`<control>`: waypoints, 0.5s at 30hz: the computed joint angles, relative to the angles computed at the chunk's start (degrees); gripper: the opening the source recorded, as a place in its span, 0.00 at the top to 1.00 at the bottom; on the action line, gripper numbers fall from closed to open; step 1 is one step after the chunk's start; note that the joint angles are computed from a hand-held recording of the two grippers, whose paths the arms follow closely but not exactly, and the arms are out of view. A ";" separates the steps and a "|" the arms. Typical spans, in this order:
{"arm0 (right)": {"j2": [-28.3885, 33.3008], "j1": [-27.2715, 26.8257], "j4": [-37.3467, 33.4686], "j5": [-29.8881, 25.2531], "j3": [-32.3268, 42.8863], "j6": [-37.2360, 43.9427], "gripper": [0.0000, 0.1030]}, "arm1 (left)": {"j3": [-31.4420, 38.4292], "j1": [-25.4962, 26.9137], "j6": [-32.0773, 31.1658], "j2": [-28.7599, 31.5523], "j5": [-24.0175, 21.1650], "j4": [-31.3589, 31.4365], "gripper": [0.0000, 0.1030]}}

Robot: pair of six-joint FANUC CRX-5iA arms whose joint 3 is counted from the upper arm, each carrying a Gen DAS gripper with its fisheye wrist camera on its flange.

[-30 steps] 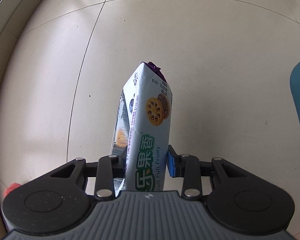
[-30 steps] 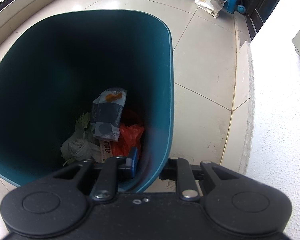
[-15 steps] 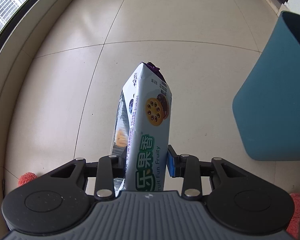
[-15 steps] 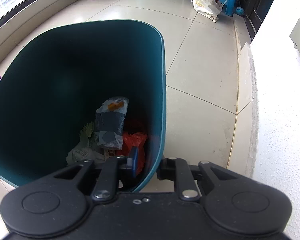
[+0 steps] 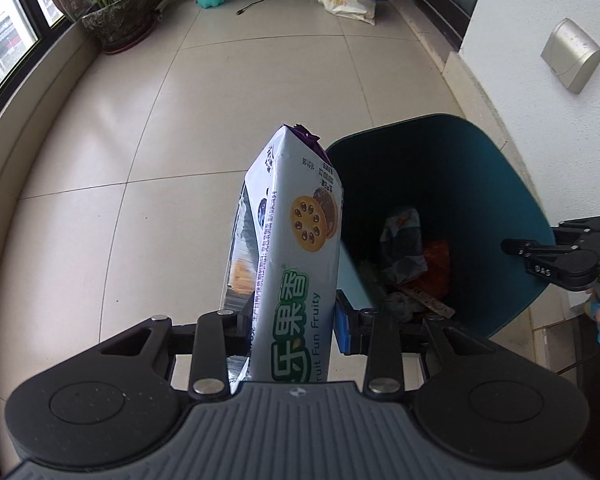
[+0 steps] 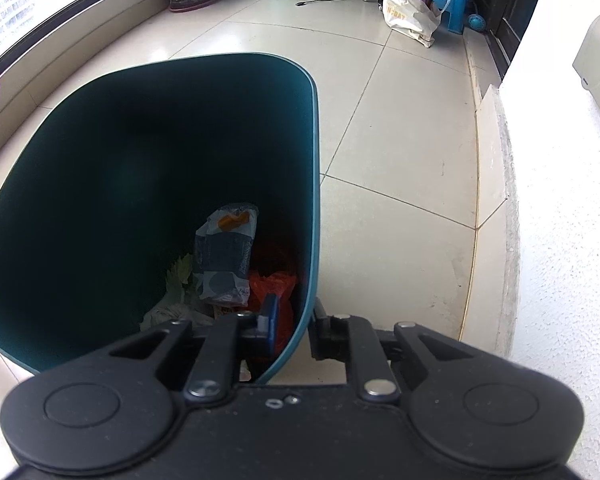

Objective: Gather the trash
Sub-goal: 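Carry the biscuit pack into the teal bin and open the left gripper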

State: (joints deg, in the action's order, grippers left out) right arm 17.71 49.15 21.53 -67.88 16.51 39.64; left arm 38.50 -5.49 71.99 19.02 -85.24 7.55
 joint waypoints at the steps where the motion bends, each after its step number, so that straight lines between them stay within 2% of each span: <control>1: -0.13 -0.08 -0.14 0.09 -0.05 0.02 0.86 | -0.61 -1.45 1.25 -1.11 -0.08 -0.23 0.67; 8: -1.59 -0.36 0.29 2.02 -2.00 -0.94 0.90 | 7.09 -6.49 3.07 4.67 -1.02 1.55 0.67; 11: -2.33 -0.29 0.44 2.70 -2.99 -1.23 0.90 | 7.94 -7.10 4.04 6.26 -1.00 3.26 0.67; 15: -2.96 -0.28 0.20 3.09 -3.70 -1.29 0.89 | 14.01 -9.33 7.46 10.88 -4.79 3.60 0.67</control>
State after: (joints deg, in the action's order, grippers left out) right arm 14.75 48.87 21.73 -64.79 12.82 38.34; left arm 52.51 -14.82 79.45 29.89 -90.04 11.15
